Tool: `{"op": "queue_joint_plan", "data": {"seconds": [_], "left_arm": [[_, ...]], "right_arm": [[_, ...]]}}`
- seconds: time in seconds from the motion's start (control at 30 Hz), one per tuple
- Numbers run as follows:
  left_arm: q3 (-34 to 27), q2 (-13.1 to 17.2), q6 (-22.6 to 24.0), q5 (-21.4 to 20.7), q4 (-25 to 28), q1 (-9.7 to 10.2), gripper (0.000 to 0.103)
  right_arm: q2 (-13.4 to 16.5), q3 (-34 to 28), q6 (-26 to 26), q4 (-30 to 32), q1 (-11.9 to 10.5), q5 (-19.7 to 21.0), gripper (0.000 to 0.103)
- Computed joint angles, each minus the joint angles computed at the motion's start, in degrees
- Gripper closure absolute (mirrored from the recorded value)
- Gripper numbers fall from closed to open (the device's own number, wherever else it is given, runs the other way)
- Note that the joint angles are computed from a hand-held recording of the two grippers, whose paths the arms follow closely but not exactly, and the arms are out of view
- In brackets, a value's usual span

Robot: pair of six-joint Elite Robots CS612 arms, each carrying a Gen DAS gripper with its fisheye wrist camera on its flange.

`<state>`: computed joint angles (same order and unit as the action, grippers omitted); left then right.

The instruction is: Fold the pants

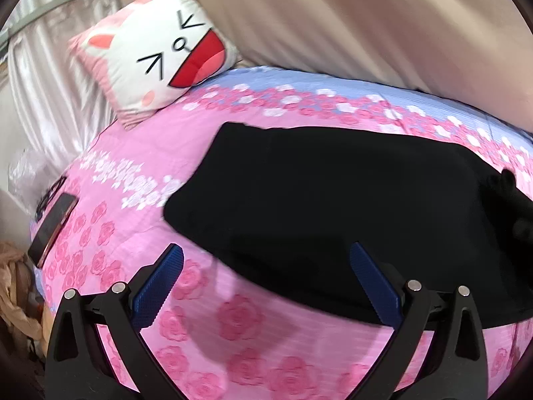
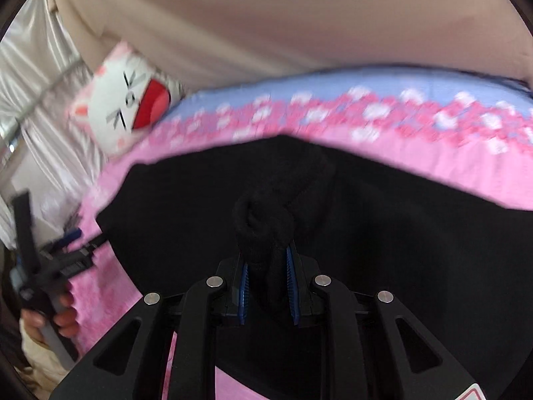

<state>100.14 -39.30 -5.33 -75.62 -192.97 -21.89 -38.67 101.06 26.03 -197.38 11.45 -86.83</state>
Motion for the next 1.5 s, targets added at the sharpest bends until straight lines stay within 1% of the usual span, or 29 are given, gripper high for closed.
{"op": "queue_joint_plan", "data": {"seconds": [0.1,0.17,0.2,0.27,0.3,0.33,0.37,0.4,0.47,0.5,0.53,0.57,0.63,0.67,0.7,0.73,0.83,0.9,0.93,0.97,1.07,1.17,1.2,1.23,1.27,1.3,1.33,1.4,1.5], "left_arm": [[-0.5,0.3,-1.0,-1.1,0.7,0.99,0.005],[-0.8,0.6,-1.4,-1.9,1.2,1.42,0.005],[-0.8,0.6,-1.4,-2.2,1.3,1.50,0.005],[-0.7,0.5,-0.9,-2.9,0.9,1.55,0.005],[-0.6,0.5,-0.4,-3.3,0.3,1.50,0.005],[-0.6,0.4,0.1,-3.7,-0.2,1.43,0.005],[-0.6,0.4,0.6,-4.6,-0.8,1.23,0.005],[-0.7,0.4,1.0,-5.2,-0.9,1.07,0.005],[-0.9,0.2,1.9,-6.9,-1.4,0.39,0.005],[-0.9,0.1,2.3,-7.4,-1.5,0.05,0.005],[-0.7,-0.1,3.0,-8.2,-1.8,-0.44,0.005],[-0.6,-0.2,3.6,-8.9,-2.1,-0.82,0.005],[0.1,-0.7,5.3,-10.7,-2.8,-1.80,0.005],[0.5,-1.0,6.3,-10.9,-3.1,-2.31,0.005],[0.9,-1.2,7.1,-10.8,-3.6,-2.68,0.005],[1.3,-1.3,8.0,-10.5,-4.3,-3.01,0.005],[2.1,-1.3,9.7,-7.8,-5.8,-3.78,0.005],[1.8,-1.0,8.5,-6.1,-4.9,-3.47,0.005],[1.4,-0.8,7.5,-5.5,-3.7,-3.10,0.005],[1.1,-0.7,6.8,-4.9,-2.7,-2.76,0.005],[-0.3,0.0,2.0,-1.0,0.8,-1.56,0.005],[-1.0,-0.3,-2.3,-2.2,4.5,0.27,0.005],[-0.8,-0.5,-3.6,-2.4,4.8,0.76,0.005],[-0.6,-0.6,-4.2,-2.4,4.7,1.10,0.005],[-0.3,-0.7,-4.2,-2.1,4.3,1.30,0.005],[-0.1,-0.7,-3.9,-1.3,3.8,1.44,0.005],[0.0,-0.6,-3.7,-0.2,3.2,1.54,0.005],[-0.1,-0.4,-4.5,1.2,2.9,1.93,0.005],[-1.2,-0.1,-8.0,-0.9,4.6,3.43,0.005]], "right_arm": [[0.9,-1.1,-0.2,2.2,0.7,-1.2,0.079],[0.4,-0.4,-0.9,2.4,1.0,-2.0,0.067],[-0.3,0.1,-0.8,2.9,1.0,-1.3,0.067],[-1.5,2.1,0.3,-0.4,1.0,0.4,0.067],[-2.2,3.8,1.4,-4.2,0.4,3.3,0.067],[-2.7,4.8,2.4,-6.7,0.1,4.4,0.067],[-3.0,5.4,3.3,-8.6,0.1,3.2,0.068],[-3.7,5.8,3.0,-8.2,0.4,-0.4,0.071],[-4.1,4.9,1.2,-3.9,1.1,-8.1,0.088],[-3.6,3.9,1.1,-1.7,0.9,-9.2,0.093],[-3.0,3.0,1.6,-0.5,0.5,-7.9,0.094],[-1.8,1.7,2.1,0.6,-0.1,-4.9,0.094],[0.1,-1.0,1.0,5.3,-0.3,-1.7,0.094],[1.0,-2.1,0.6,5.8,0.0,-2.3,0.094],[1.4,-2.2,0.1,4.0,0.5,-4.1,0.094],[0.9,-2.0,-0.1,4.5,0.6,-4.2,0.092],[-0.4,0.1,0.9,1.1,0.5,-3.6,0.090],[-1.4,1.8,-0.7,-0.4,1.3,-5.4,0.072],[-1.7,2.3,-1.9,-0.8,1.6,-5.5,0.058],[-1.7,2.3,-2.8,-0.7,1.8,-5.3,0.058],[-1.5,1.5,-6.8,0.8,2.5,-3.6,0.058],[-0.4,-0.9,-9.5,4.2,3.2,-4.3,0.058],[0.5,-2.4,-10.8,6.2,3.6,-6.1,0.059],[0.9,-3.0,-11.5,7.0,4.0,-7.7,0.071],[1.6,-4.0,-13.0,7.0,4.6,-11.4,0.082],[1.7,-4.4,-13.5,7.0,4.9,-12.6,0.086],[1.4,-4.4,-12.5,7.1,4.7,-11.7,0.089],[0.9,-4.3,-11.7,6.2,4.7,-11.3,0.089],[1.2,-5.4,-12.6,6.8,4.9,-10.4,0.088]]}}
